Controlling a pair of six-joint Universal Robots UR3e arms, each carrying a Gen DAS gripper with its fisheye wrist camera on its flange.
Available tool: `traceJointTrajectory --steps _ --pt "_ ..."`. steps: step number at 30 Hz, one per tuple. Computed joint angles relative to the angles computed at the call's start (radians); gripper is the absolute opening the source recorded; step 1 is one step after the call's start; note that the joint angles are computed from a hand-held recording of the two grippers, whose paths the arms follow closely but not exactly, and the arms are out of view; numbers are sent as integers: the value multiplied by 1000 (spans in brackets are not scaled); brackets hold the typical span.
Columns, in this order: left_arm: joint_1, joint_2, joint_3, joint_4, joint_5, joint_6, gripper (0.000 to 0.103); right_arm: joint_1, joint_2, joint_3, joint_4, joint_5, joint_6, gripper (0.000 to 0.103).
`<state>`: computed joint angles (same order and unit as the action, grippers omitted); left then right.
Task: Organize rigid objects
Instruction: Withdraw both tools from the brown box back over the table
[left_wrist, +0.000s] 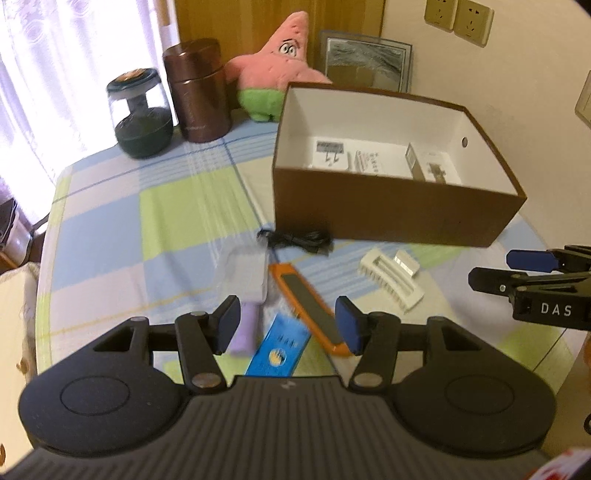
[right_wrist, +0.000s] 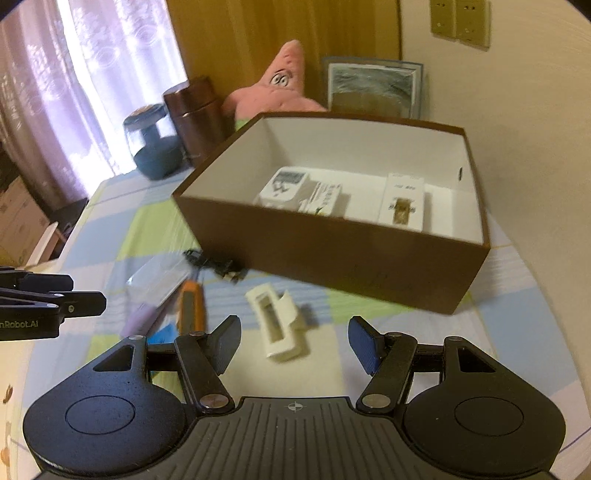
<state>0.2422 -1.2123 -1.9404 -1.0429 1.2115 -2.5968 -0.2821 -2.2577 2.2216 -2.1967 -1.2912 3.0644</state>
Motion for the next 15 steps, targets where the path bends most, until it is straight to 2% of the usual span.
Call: traceJointTrajectory --steps 15 --pt "274 303 -211 -218 -59 207 53 154 -27 102 -28 -59 44 62"
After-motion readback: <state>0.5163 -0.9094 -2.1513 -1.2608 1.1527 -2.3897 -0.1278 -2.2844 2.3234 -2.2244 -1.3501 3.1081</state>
